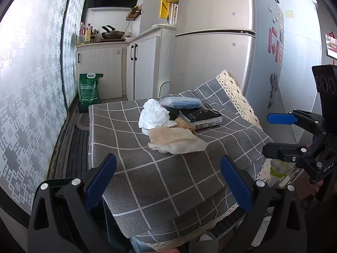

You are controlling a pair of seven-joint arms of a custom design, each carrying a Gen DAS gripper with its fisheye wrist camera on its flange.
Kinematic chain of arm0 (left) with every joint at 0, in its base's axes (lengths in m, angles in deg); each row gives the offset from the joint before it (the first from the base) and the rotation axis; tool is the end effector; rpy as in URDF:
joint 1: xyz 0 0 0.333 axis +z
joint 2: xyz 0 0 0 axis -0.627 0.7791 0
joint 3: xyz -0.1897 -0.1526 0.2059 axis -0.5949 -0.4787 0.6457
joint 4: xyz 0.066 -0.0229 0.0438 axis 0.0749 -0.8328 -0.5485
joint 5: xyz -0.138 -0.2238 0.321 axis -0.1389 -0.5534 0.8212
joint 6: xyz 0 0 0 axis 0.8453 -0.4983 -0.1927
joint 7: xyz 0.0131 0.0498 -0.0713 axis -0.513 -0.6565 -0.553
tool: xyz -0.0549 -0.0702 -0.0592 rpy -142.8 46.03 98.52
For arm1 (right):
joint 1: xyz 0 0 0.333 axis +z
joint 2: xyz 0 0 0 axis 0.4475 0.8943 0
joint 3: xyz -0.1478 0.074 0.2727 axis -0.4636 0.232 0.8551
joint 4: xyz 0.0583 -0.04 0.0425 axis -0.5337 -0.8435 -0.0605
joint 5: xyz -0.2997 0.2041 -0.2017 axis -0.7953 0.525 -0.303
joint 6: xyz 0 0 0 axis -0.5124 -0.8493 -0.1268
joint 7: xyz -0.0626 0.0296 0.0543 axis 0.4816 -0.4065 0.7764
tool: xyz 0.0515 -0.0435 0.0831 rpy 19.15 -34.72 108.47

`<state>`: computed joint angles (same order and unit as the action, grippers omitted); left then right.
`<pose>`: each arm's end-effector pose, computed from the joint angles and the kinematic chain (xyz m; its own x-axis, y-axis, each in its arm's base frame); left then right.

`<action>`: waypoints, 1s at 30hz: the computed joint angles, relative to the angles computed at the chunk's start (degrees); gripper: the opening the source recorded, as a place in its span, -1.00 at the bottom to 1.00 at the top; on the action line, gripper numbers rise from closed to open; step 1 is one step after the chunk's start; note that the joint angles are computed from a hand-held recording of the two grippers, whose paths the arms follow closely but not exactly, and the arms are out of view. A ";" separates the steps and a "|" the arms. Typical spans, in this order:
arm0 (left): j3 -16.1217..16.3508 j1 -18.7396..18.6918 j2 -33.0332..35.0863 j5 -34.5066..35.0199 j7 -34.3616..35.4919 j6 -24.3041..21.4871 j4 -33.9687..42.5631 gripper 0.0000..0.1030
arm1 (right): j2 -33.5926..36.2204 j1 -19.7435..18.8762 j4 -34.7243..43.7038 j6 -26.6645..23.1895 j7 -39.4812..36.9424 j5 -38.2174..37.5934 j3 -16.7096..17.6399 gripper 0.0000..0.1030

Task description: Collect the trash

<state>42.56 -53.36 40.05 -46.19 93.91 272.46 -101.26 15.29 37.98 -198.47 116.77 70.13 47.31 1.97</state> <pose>0.5237 -0.1848 0.5581 -0.2764 -0.9585 0.0706 -0.4491 0.0639 -0.8912 0.5405 0.0420 0.6085 0.5427 -0.8398 0.0149 -0.4773 -0.3229 -0.8172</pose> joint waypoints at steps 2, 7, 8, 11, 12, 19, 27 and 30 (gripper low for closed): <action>-0.55 0.63 -0.05 0.31 -0.43 -0.11 0.04 0.94 | 0.01 0.09 -0.06 0.37 -0.24 0.31 -0.02 0.94; -0.45 0.47 -0.35 0.21 -0.75 -0.07 -0.06 0.94 | -0.01 0.15 -0.10 0.77 -0.48 0.68 -0.08 0.94; -0.42 0.44 -0.43 0.20 -0.82 -0.18 -0.05 0.94 | -0.07 0.18 -0.16 0.91 -0.57 0.79 -0.09 0.94; 0.41 -0.51 0.08 -0.09 -0.05 0.19 -0.10 0.94 | 1.18 0.04 0.80 0.22 0.48 -0.17 0.25 0.94; 0.20 -0.28 0.11 -0.04 -0.18 0.26 -0.11 0.94 | 1.03 -0.05 0.68 0.09 0.48 -0.24 0.26 0.94; 0.40 -0.47 0.15 0.36 -0.39 0.22 0.21 0.94 | 0.66 -0.19 0.73 -0.05 0.73 -0.51 0.37 0.94; 0.14 -0.36 0.21 -0.16 0.02 -0.11 0.57 0.94 | 0.37 -0.07 0.37 0.12 0.68 -0.46 0.34 0.94; -0.61 0.47 -0.27 0.34 -0.43 0.11 -0.03 0.94 | 0.35 -0.02 0.31 0.09 0.55 -0.39 0.25 0.94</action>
